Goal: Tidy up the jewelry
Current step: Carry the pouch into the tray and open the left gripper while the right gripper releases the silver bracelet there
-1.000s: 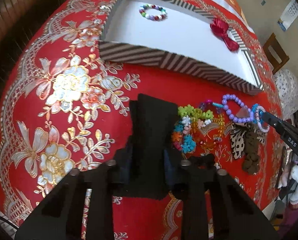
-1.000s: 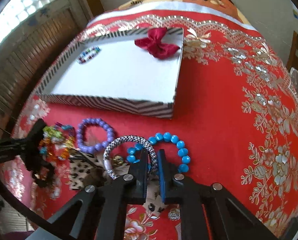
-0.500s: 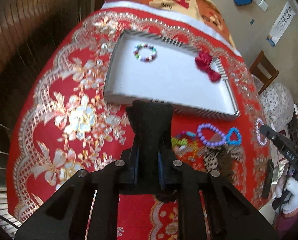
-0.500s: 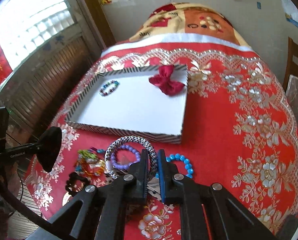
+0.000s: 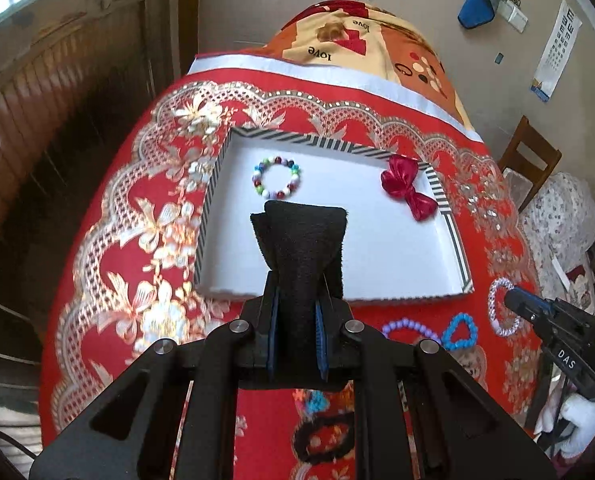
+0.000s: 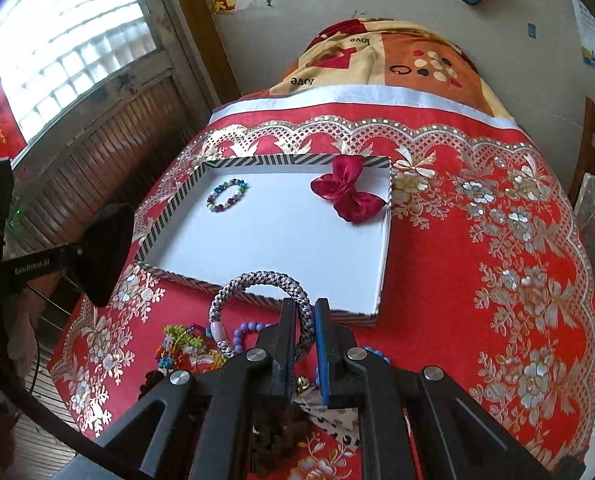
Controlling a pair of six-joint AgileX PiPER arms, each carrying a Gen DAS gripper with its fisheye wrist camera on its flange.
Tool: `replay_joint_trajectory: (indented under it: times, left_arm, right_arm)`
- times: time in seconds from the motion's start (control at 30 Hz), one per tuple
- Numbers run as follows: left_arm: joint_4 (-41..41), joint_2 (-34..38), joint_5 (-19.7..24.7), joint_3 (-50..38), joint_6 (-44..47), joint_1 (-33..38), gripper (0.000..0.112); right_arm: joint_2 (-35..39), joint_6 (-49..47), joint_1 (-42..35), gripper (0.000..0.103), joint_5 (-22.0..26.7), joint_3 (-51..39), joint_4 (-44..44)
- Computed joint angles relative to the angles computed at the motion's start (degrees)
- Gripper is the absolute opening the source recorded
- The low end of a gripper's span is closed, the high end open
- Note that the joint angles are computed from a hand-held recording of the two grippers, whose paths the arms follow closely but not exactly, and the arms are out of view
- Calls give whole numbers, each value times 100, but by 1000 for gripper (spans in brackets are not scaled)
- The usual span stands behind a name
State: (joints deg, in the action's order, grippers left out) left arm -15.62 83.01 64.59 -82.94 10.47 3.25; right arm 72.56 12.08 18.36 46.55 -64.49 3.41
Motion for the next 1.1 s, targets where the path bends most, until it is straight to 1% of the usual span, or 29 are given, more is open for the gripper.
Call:
replay_joint_trajectory:
  times: [0.17,0.37,0.67,0.9,1.1]
  left_arm:
    - [252,370,-149,-280,-133,-168,13]
    - [413,846,-229,-589,-217,-225,13]
    - [638,1558,-226,-1041,-322,-204,13]
    - [718,2051,-199,-1327,-315,-160,13]
    - [756,2453,-114,-1609,-337,-96,13]
  right_arm:
    - [415,-80,4,8,42,-371,17]
    - [1035,-272,-83,8,93,-929,120]
    - [2253,-517,-152,8,261,-2072,402]
    - [3418,-542,-192,8,636,-3305,556]
    - [4541,-417,-204,8,1220,-4755,509]
